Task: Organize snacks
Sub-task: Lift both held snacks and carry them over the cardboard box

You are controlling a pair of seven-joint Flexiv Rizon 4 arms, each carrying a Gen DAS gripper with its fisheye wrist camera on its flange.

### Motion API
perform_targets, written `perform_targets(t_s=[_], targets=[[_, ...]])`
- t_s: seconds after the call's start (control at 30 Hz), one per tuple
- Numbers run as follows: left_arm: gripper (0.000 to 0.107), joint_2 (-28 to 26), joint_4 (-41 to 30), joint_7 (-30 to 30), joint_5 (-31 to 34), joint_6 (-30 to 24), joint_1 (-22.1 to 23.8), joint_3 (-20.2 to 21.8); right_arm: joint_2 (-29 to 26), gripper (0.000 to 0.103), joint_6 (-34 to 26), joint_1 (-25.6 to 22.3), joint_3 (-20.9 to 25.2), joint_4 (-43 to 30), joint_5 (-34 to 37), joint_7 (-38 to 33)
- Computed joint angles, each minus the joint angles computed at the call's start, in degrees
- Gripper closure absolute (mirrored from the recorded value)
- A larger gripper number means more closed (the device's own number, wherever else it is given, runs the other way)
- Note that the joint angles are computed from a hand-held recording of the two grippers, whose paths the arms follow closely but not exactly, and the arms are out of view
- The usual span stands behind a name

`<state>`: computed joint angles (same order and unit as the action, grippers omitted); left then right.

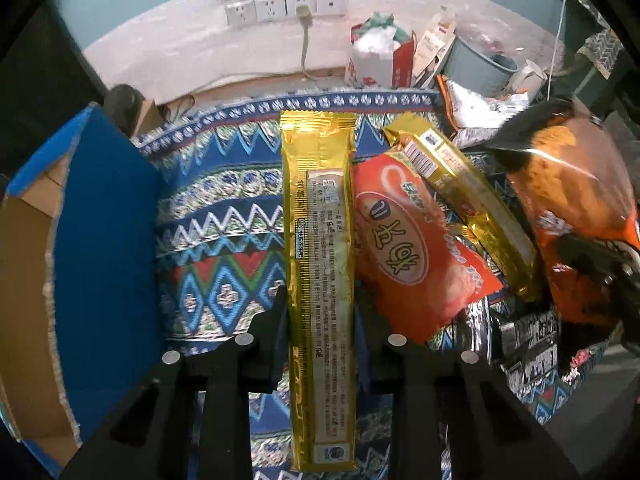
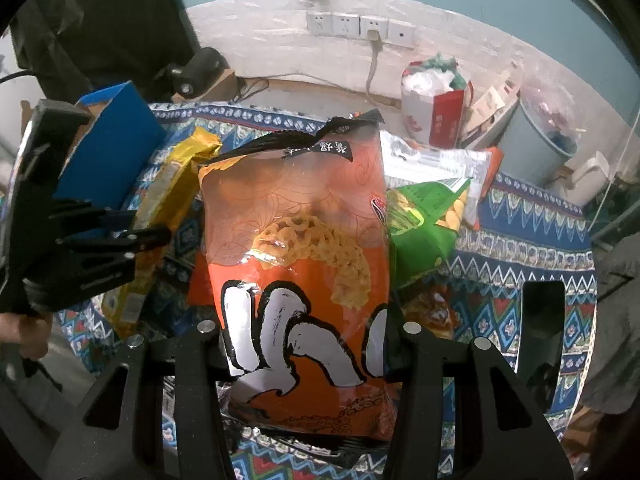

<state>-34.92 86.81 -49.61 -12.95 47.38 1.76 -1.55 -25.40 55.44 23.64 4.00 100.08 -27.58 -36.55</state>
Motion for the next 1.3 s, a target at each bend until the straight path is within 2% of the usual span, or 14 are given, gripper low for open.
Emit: perform_targets(t_s=[0.37,0.67,1.07,1.3], targets=[[0.078,7.15,6.42,8.56,-6.72,5.25,4.46,-1.80,-0.57,0.056,-1.21,2.51,-0.86,-3.46,-3.61,1.38],[0.078,10.61,8.16,13.78,-13.08,6.30,6.60,-1.92,-2.50,0.056,-1.48,4.28,-0.96,-7.88,-5.26,1.26],[0.078,10.81,6.28,15.08,-18.27,7.55,9.69,-0.89,-8.32,0.056,-2.95,6.44,-0.95,-17.26,-2.95,-2.86],[0.078,8.52,3.51,12.69,-16.65,9.71,11.25,0.54,-13.23,0.056,-4.44,8.16,-0.87,-25.54,-0.56,-6.50]])
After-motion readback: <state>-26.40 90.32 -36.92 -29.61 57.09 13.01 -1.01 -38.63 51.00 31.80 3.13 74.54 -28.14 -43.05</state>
